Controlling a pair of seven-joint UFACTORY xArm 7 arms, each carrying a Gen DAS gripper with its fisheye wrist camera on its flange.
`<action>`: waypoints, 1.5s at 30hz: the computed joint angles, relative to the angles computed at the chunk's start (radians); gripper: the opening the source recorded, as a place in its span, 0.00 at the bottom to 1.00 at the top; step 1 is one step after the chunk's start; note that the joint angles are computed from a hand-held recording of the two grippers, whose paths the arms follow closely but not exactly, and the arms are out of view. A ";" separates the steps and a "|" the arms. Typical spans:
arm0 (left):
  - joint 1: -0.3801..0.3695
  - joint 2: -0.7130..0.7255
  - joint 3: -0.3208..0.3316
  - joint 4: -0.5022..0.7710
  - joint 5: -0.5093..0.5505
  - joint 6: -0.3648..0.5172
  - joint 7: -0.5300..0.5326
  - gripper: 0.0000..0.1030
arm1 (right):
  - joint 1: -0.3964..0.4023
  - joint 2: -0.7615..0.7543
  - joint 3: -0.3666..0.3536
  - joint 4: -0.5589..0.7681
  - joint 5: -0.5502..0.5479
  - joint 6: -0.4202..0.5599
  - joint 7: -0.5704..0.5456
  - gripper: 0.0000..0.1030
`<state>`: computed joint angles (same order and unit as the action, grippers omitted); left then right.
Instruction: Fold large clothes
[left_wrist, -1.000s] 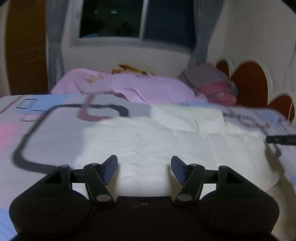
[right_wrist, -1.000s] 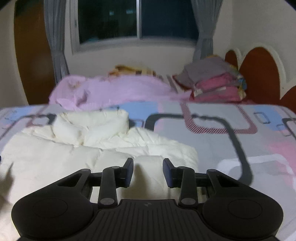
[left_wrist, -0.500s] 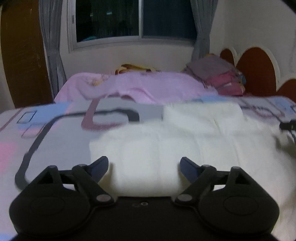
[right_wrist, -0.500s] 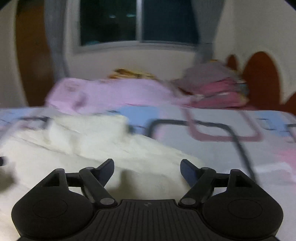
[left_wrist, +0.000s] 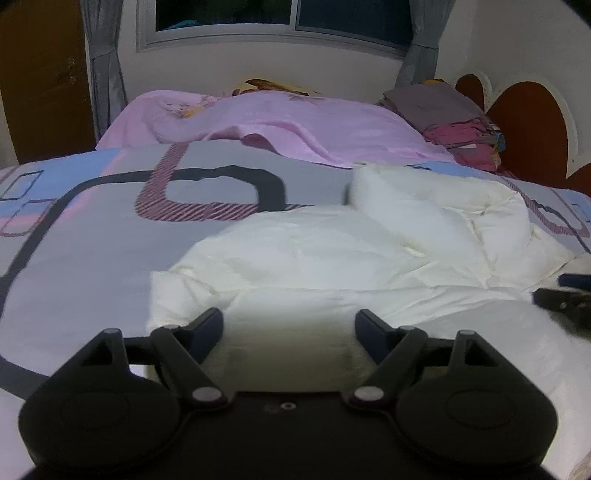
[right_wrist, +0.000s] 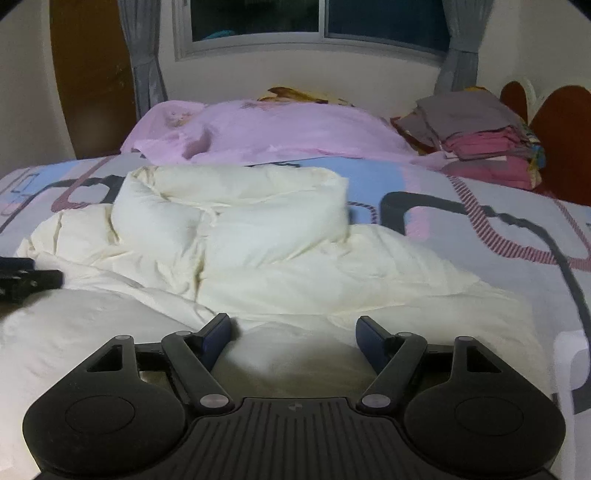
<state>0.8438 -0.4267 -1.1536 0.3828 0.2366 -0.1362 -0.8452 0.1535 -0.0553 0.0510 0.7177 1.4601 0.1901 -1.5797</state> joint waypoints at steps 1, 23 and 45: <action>-0.059 -0.030 0.049 -0.011 -0.009 0.033 -0.001 0.77 | -0.003 -0.019 0.001 -0.011 -0.028 -0.014 0.035 0.71; -0.754 -0.391 0.362 -0.253 0.089 0.340 -0.259 0.80 | 0.016 -0.388 -0.258 -0.346 -0.368 0.007 0.191 0.71; -1.289 -0.587 0.561 -0.271 0.153 0.851 -0.373 0.83 | -0.254 -0.864 -0.243 -0.565 -0.877 0.241 0.671 0.47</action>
